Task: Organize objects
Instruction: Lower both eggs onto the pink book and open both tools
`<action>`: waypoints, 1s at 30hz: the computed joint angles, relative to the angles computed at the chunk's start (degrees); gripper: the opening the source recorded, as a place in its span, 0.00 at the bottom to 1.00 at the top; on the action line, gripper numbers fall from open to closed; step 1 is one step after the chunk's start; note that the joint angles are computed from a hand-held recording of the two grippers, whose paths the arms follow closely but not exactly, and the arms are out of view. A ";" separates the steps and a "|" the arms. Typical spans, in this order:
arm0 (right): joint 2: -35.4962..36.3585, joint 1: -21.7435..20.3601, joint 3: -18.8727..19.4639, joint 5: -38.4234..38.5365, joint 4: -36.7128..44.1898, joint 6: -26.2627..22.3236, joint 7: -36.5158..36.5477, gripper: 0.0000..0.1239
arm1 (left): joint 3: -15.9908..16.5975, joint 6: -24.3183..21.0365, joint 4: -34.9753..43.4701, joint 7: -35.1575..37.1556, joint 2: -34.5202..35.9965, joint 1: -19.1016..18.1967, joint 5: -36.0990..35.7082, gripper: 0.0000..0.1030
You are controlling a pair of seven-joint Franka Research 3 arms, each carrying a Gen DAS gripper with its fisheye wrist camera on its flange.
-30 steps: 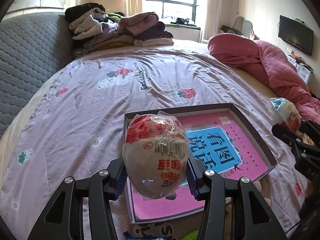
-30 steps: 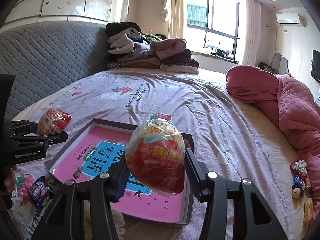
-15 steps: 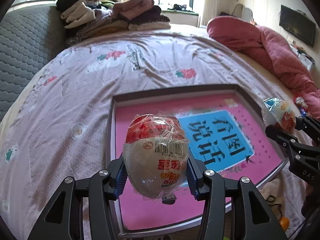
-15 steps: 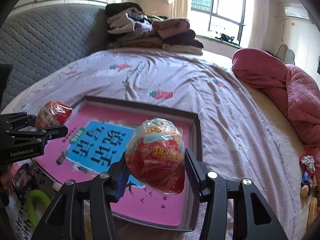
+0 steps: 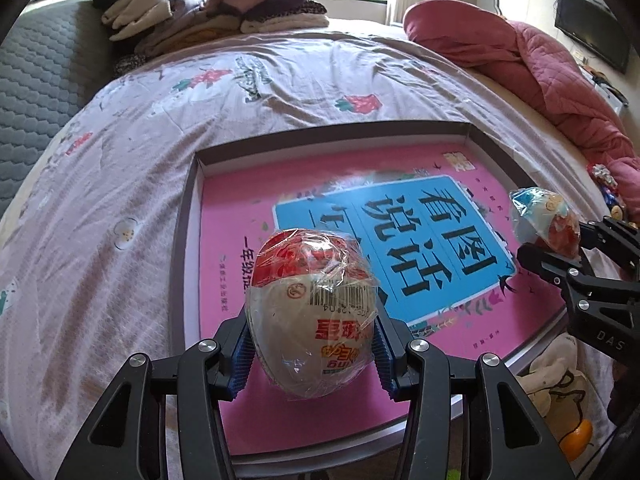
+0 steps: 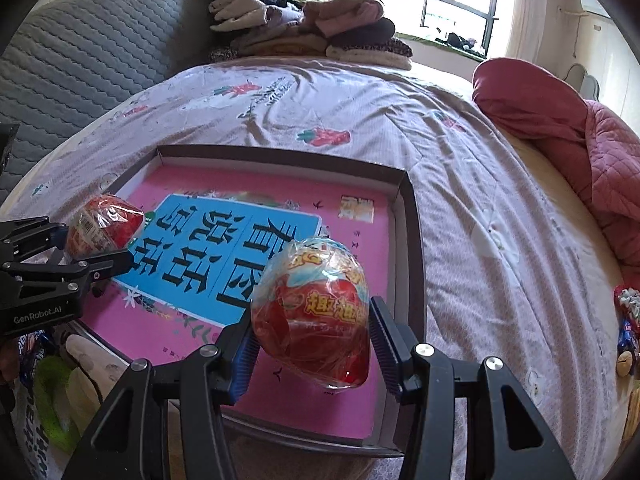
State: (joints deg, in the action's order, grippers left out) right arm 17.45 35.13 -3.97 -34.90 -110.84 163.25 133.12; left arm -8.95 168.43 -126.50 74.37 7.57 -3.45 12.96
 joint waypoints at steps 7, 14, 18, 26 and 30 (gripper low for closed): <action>0.55 0.04 0.01 0.85 0.44 -0.70 -0.54 0.42 | -1.14 -0.93 0.41 2.47 0.70 0.92 -3.29 0.50; 0.41 0.38 -0.40 -0.24 0.54 -2.42 1.26 0.42 | -0.03 -1.22 0.44 0.33 0.64 0.09 -1.29 0.50; 0.25 -0.07 -0.15 -1.27 0.44 -2.68 2.51 0.42 | 0.08 -1.43 0.57 -0.36 0.68 0.16 -1.14 0.50; 0.08 -0.88 0.81 -0.17 0.50 -3.30 1.78 0.42 | 0.19 -2.26 0.63 -1.34 0.48 0.20 -0.31 0.50; -0.30 -0.44 0.35 -1.82 0.42 -3.73 3.15 0.42 | -0.19 -2.66 0.71 -0.53 0.44 0.47 -1.54 0.50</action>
State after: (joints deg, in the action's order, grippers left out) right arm 17.16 34.69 -3.62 -36.71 -110.41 159.52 136.27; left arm -9.14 165.77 -125.79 73.84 8.01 -2.98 11.42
